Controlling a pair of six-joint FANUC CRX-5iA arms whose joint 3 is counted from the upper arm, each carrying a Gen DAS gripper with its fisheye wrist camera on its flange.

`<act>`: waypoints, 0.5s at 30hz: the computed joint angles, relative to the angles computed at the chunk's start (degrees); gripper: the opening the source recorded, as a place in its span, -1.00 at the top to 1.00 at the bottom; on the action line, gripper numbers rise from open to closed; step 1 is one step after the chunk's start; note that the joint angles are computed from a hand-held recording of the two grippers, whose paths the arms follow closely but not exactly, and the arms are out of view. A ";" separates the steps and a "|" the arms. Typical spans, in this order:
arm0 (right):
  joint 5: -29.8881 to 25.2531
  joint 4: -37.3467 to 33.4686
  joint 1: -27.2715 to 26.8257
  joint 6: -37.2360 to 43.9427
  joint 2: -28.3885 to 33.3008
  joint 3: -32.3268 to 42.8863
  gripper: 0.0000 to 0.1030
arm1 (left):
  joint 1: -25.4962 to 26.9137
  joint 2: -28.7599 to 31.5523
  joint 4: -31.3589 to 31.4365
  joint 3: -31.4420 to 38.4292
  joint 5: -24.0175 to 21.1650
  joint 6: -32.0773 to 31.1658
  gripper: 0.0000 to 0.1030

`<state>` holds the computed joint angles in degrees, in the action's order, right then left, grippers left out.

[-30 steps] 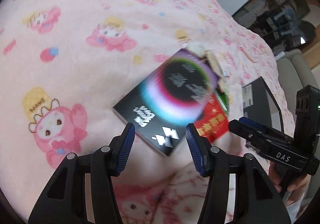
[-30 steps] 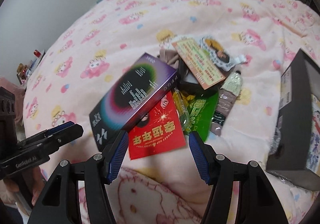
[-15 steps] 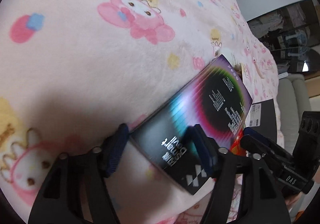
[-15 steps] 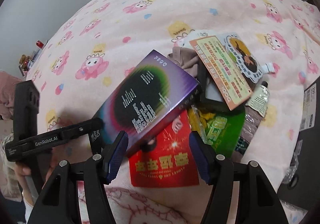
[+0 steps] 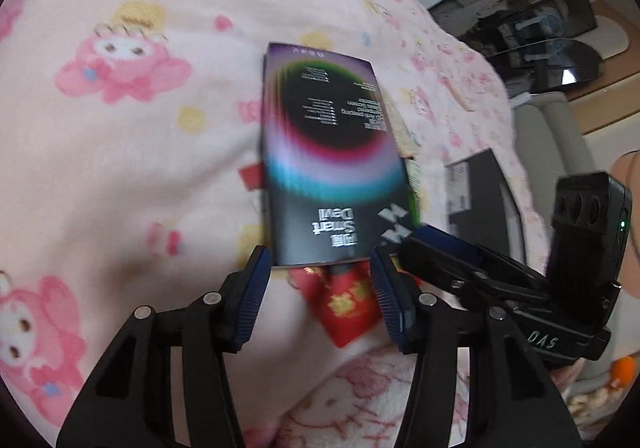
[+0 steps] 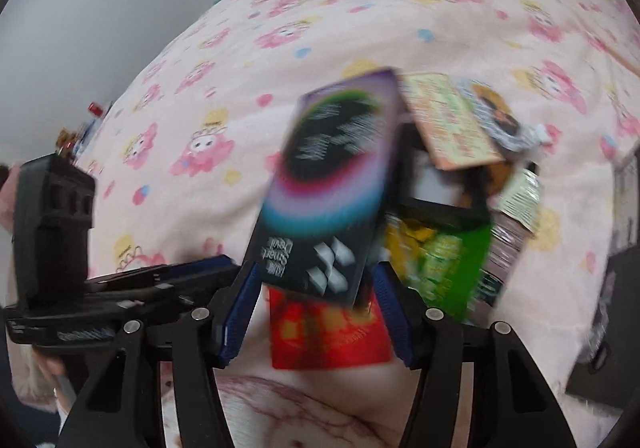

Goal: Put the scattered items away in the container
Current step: 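Grasp the black-purple screen protector box with the left gripper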

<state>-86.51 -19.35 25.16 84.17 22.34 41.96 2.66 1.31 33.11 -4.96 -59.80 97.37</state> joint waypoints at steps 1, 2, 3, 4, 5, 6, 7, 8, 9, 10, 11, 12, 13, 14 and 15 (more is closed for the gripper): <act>-0.14 -1.15 -0.86 -0.14 0.05 0.08 -0.07 | -0.19 0.25 -2.71 1.36 -0.53 1.93 -0.01; -0.27 -2.19 -1.44 -0.02 0.23 0.35 -0.07 | -0.02 0.48 -4.10 2.02 -0.71 3.23 -0.01; -0.32 -2.56 -1.69 0.12 0.54 0.82 -0.07 | 0.49 0.62 -4.07 1.92 -0.43 4.07 -0.01; -0.15 -1.64 -1.38 0.17 0.90 1.31 -0.07 | 1.06 0.93 -3.46 1.68 0.37 4.54 -0.01; 0.31 -0.26 -0.78 0.33 1.32 1.75 -0.07 | 1.59 1.08 -3.12 1.25 1.09 4.28 -0.01; 1.02 0.23 -0.45 0.79 1.78 2.24 -0.07 | 1.79 2.19 -3.53 1.85 1.91 4.46 -0.01; 1.23 -0.42 -0.52 1.45 2.38 2.99 -0.07 | 1.73 3.26 -4.33 2.91 1.99 4.77 -0.01; 0.75 -1.60 -0.73 2.32 3.48 4.35 -0.07 | 1.79 4.44 -3.83 3.52 2.01 4.05 -0.01; -0.31 -2.09 -0.69 2.77 4.90 5.94 -0.07 | 1.95 5.24 -2.44 3.33 2.35 2.67 -0.01; -0.16 -1.93 -0.50 3.40 5.42 6.25 -0.07 | 1.88 6.23 -1.30 3.61 2.50 1.76 -0.01; 0.74 -1.34 -0.17 4.46 5.51 5.99 0.01 | 1.66 7.38 -0.01 4.05 2.54 0.81 -0.01; 1.23 -0.69 0.16 5.28 5.46 5.71 0.16 | 1.69 8.04 1.25 4.17 2.12 -0.27 -0.01; 0.24 -0.36 0.26 5.80 5.91 6.39 0.21 | 1.45 8.98 1.79 5.07 0.78 -0.76 -0.07; 0.29 0.34 0.47 5.55 5.70 6.07 0.24 | 1.08 9.31 -0.51 6.86 -0.67 0.11 -0.08; 1.06 0.89 0.59 5.81 4.89 4.98 0.24 | 0.75 9.34 -1.68 8.08 -1.57 0.16 -0.07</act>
